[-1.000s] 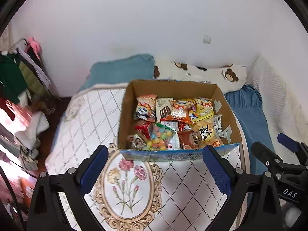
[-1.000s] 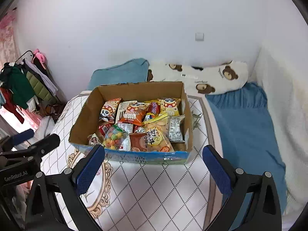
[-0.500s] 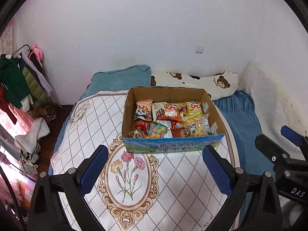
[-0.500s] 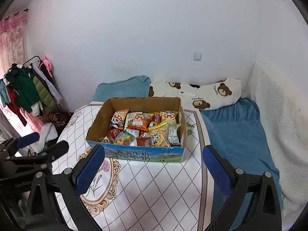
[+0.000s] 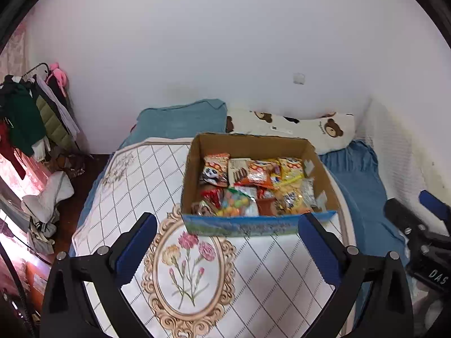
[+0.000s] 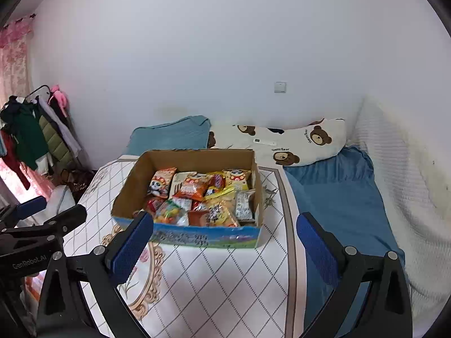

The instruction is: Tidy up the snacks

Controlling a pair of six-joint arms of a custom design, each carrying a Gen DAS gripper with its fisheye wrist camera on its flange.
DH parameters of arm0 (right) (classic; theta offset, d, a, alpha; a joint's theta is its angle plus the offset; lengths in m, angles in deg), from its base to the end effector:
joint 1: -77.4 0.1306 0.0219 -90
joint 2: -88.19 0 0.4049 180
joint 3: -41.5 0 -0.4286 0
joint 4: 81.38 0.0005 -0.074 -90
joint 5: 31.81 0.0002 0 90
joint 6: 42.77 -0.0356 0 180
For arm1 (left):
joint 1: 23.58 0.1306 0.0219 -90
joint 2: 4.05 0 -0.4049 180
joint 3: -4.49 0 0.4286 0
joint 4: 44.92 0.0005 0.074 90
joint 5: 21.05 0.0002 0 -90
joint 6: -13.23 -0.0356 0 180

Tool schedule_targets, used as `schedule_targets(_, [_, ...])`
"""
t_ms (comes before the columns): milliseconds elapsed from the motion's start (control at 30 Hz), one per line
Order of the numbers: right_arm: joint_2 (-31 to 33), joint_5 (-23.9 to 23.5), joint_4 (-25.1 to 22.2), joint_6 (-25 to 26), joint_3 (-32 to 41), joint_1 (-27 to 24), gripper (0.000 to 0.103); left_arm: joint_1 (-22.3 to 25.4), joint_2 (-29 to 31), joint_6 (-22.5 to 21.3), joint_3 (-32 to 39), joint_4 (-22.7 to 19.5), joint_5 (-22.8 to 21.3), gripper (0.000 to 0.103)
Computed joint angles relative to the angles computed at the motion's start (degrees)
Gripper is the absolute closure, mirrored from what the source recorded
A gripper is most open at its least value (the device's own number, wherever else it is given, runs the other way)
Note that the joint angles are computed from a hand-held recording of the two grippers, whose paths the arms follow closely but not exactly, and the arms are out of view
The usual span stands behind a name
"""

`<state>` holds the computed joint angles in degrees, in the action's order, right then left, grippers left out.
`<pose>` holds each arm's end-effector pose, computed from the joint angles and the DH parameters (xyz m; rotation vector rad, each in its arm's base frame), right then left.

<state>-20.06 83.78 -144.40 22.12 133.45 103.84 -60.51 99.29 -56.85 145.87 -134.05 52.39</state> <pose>0.3429 0.1528 0.5909 0.1944 2.2224 -0.0325 0.4220 -0.3051 0.7044 0.2341 2.4035 -0.0969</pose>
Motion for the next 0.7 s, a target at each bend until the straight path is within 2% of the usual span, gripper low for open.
schedule_targets(167, [1.93, -1.68, 2.10, 1.90, 0.33, -3.06, 0.000, 1.07, 2.85, -0.04, 1.66, -0.29, 0.24, 0.001])
schedule_targets(433, [5.80, -5.67, 4.12, 2.93, 0.68, -7.14, 0.000, 2.36, 7.55, -0.25, 5.97, -3.15, 1.33, 0.001])
schedule_targets(700, [7.46, -7.36, 4.45, 3.19, -0.04, -8.26, 0.000, 2.38, 10.03, -0.72, 8.48, -5.77, 2.53, 0.001])
